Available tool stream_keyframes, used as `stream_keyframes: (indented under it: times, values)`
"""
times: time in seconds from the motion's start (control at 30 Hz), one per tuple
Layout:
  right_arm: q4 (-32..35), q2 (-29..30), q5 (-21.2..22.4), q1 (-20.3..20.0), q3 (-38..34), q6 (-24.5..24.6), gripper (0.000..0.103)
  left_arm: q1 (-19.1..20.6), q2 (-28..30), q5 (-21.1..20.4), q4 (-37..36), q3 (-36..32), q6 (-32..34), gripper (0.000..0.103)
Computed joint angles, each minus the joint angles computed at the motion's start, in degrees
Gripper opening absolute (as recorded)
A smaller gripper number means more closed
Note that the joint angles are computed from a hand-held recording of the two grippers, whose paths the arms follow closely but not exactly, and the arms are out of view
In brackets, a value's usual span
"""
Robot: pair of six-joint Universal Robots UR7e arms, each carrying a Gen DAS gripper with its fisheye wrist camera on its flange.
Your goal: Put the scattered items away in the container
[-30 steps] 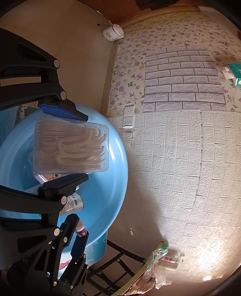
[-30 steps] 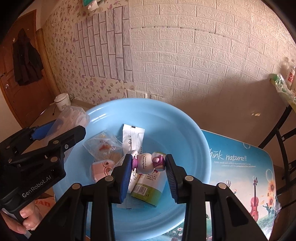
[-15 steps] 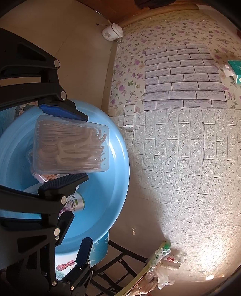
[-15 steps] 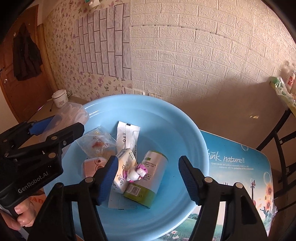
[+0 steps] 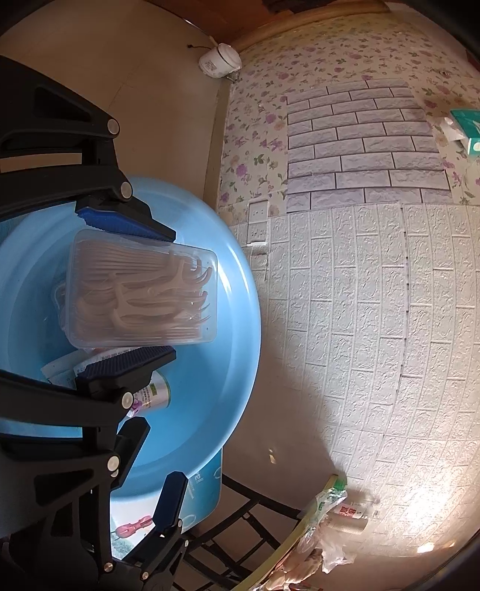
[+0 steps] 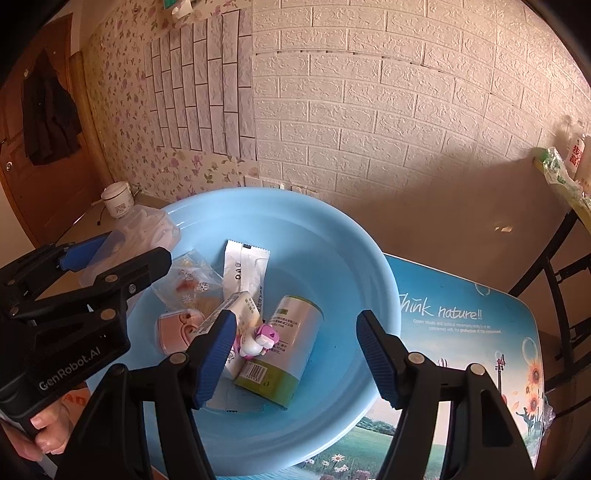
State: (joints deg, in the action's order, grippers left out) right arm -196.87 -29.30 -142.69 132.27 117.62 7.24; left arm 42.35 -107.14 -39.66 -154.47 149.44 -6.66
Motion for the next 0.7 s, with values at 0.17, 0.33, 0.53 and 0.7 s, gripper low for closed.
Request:
stream_keyframes:
  times: [0.17,0.33,0.53,0.7]
  values:
    - [0.1,-0.3,0.2,-0.4,0.6,0.6,0.069,-1.0,0.3,0.8,0.8,0.2,-0.6,0.061]
    - [-0.2,-0.8,0.2,-0.6,1.1,0.7,0.069,-1.6,0.3,1.0,0.6,0.3,-0.4,0.061]
    - [-0.5,-1.1,0.1,-0.5,1.4,0.5,0.069,-2.1,0.3,1.1,0.9,0.5,-1.1,0.061]
    - [-0.8,-1.2,0.1,-0.3,1.6,0.7,0.069,-3.2,-0.2,1.7,2.3,0.6,-2.2,0.061]
